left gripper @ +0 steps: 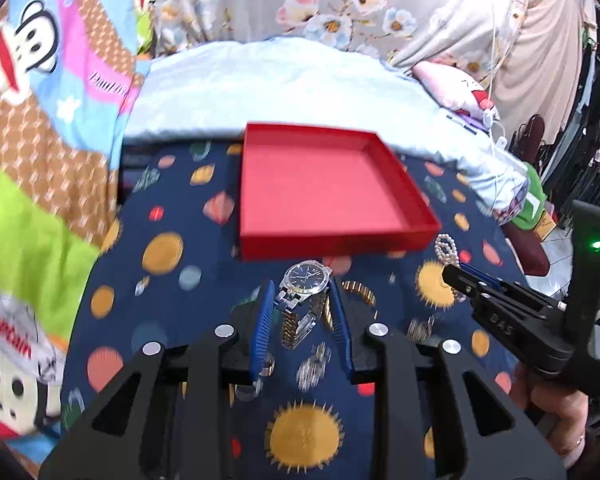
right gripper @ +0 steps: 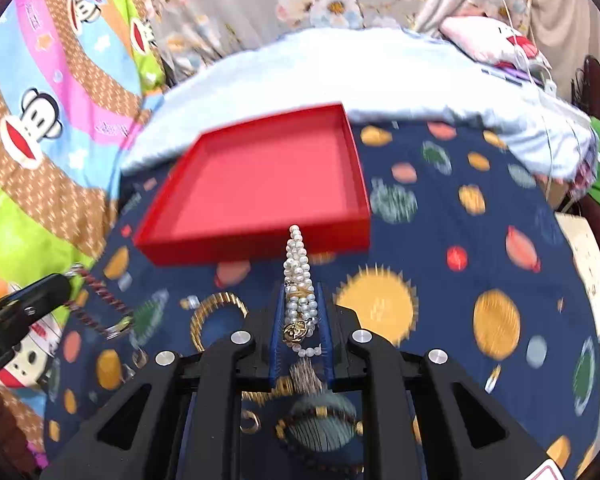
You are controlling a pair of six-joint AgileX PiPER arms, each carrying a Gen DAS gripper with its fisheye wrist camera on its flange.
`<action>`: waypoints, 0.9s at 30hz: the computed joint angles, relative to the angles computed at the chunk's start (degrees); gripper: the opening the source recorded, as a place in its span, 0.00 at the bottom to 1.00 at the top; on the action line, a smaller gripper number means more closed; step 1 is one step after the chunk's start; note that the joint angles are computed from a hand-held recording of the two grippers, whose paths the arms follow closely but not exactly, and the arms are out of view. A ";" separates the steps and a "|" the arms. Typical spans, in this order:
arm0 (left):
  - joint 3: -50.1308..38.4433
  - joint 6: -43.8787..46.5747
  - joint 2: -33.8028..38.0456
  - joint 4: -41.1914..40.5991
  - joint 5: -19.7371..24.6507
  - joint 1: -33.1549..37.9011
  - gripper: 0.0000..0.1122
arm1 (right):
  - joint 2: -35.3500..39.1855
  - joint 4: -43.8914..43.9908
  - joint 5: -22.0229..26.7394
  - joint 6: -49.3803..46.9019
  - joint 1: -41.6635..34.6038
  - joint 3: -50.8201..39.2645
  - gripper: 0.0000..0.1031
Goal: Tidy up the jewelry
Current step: 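Carry both items over the red tray and open both tools to drop them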
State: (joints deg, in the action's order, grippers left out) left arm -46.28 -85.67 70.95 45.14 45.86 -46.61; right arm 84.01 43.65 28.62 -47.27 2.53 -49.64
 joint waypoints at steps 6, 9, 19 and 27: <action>-8.72 10.81 5.35 -0.41 -4.58 10.32 0.24 | 8.62 -5.89 1.99 6.78 2.34 -15.15 0.14; -15.24 18.24 10.69 -3.74 -8.40 16.70 0.24 | 14.49 -8.90 4.24 10.64 3.48 -23.24 0.14; -34.86 35.06 30.65 -13.22 -13.55 27.56 0.24 | 39.81 -20.70 17.24 27.23 6.57 -59.32 0.14; -44.22 39.88 41.06 -16.23 -12.46 30.31 0.24 | 52.63 -28.48 24.86 34.69 8.21 -79.25 0.15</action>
